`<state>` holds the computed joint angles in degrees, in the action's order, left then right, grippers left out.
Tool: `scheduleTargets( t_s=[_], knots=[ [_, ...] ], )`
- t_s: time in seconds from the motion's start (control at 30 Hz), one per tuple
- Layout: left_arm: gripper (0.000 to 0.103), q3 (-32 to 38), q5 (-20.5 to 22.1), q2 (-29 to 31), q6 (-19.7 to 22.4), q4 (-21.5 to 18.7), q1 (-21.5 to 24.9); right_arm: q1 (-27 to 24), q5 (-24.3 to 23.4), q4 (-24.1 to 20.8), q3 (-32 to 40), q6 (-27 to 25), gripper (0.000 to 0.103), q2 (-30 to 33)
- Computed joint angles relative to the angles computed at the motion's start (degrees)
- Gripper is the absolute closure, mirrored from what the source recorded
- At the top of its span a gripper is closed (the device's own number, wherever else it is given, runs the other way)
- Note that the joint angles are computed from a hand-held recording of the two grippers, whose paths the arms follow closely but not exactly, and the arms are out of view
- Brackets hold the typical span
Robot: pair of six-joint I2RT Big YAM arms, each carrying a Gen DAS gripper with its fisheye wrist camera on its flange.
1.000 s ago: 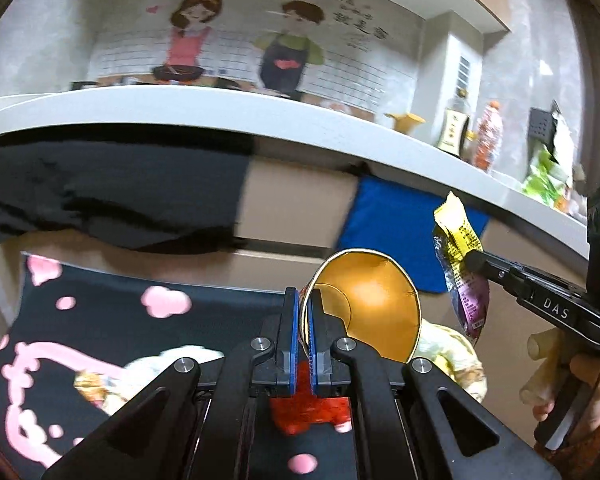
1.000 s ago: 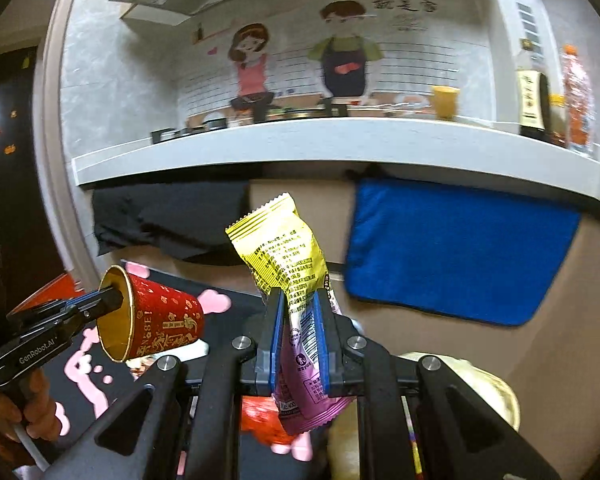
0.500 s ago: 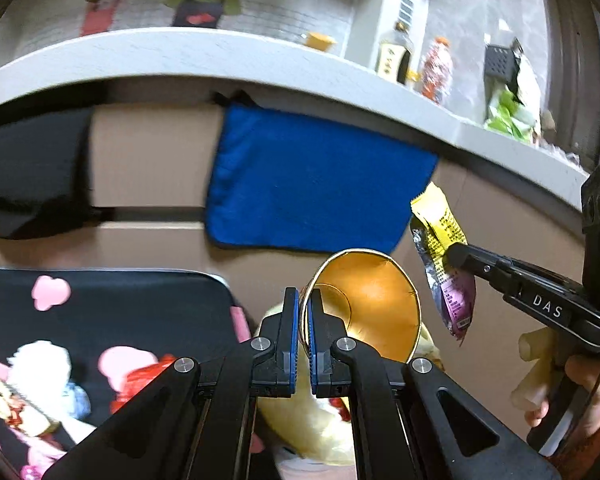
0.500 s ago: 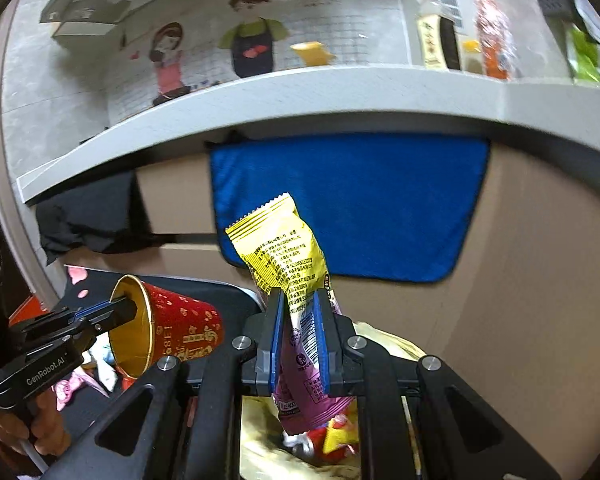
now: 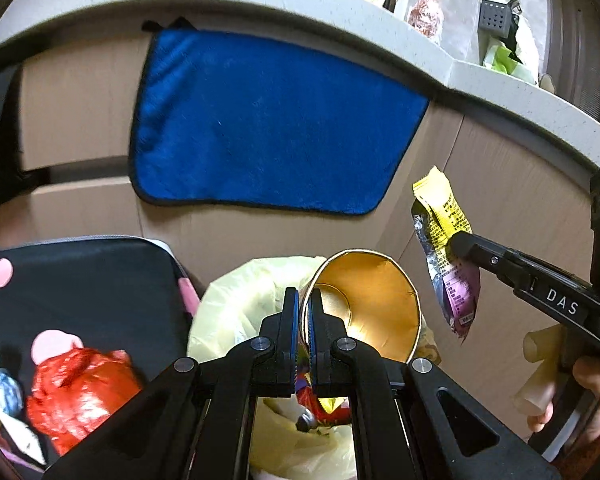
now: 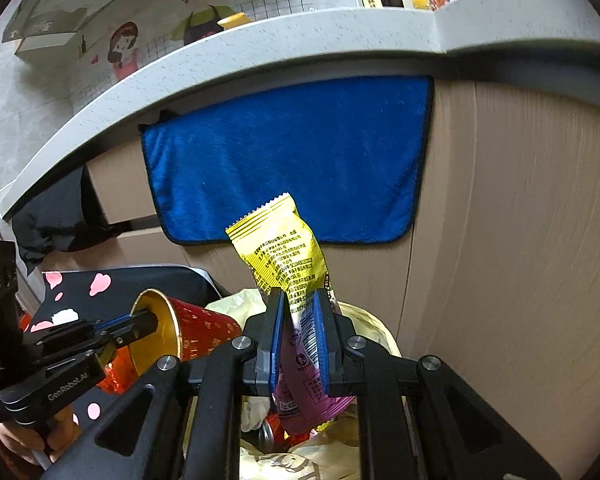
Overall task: Collect trash
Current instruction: 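Open both tools over the bin to drop the cup and wrapper, then move both tools back over the trash on the mat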
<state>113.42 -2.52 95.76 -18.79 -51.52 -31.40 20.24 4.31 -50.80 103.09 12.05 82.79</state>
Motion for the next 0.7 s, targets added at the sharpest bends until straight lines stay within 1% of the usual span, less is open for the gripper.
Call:
scheduleTargets(
  t_s=[0.03, 0.1, 0.17, 0.2, 0.23, 0.33, 0.43, 0.47, 0.5, 0.53, 0.57, 0.6, 0.7],
  knots=[
    [0.097, 0.1, 0.4, 0.3, -0.1, 0.2, 0.1, -0.2, -0.3, 0.2, -0.1, 0.2, 0.089, 0.1],
    [0.091, 0.7, 3.4, 1.0, -0.9, -0.2, 0.8, -0.5, -0.8, 0.5, -0.4, 0.9, 0.089, 0.3],
    [0.067, 0.2, 5.3, 0.8, -2.3, 0.2, 1.5, -0.7, -1.3, 0.6, -0.4, 1.4, 0.089, 0.7],
    [0.064, -0.7, 5.3, 0.2, -2.9, 1.0, 1.8, -0.7, -1.5, 0.5, -0.3, 1.4, 0.089, 1.0],
    [0.062, -1.5, 4.8, -0.4, -3.7, 1.6, 2.0, -0.7, -1.6, 0.4, -0.3, 1.5, 0.089, 1.1],
    [0.061, -3.0, 3.2, -2.2, -4.9, 1.7, 2.6, -0.2, -1.7, 0.0, 0.1, 1.6, 0.089, 2.1],
    [0.061, -5.9, 0.4, -5.1, -5.7, 1.9, 3.4, 0.5, -2.0, -0.7, 0.8, 1.9, 0.087, 3.4],
    [0.06, -7.2, -0.8, -6.3, -5.8, 2.1, 3.7, 0.8, -2.0, -1.6, 1.4, 2.0, 0.084, 4.1],
    [0.06, -8.4, -2.0, -7.6, -5.8, 2.1, 4.0, 1.0, -2.0, -2.3, 1.7, 2.2, 0.083, 4.5],
    [0.059, -9.2, -2.9, -8.5, -5.7, 2.0, 4.3, 1.2, -1.7, -3.0, 2.0, 2.3, 0.08, 4.9],
    [0.059, -10.5, -3.7, -9.8, -5.4, 2.0, 4.7, 1.7, -1.0, -3.9, 2.4, 2.6, 0.073, 5.5],
    [0.058, -11.7, -4.2, -11.0, -5.1, 2.1, 5.3, 1.9, -0.6, -4.1, 2.3, 2.8, 0.069, 5.6],
    [0.058, -15.7, -5.8, -14.9, -5.1, 2.0, 7.2, 2.8, 0.7, -4.5, 2.4, 3.6, 0.069, 5.8]
  ],
)
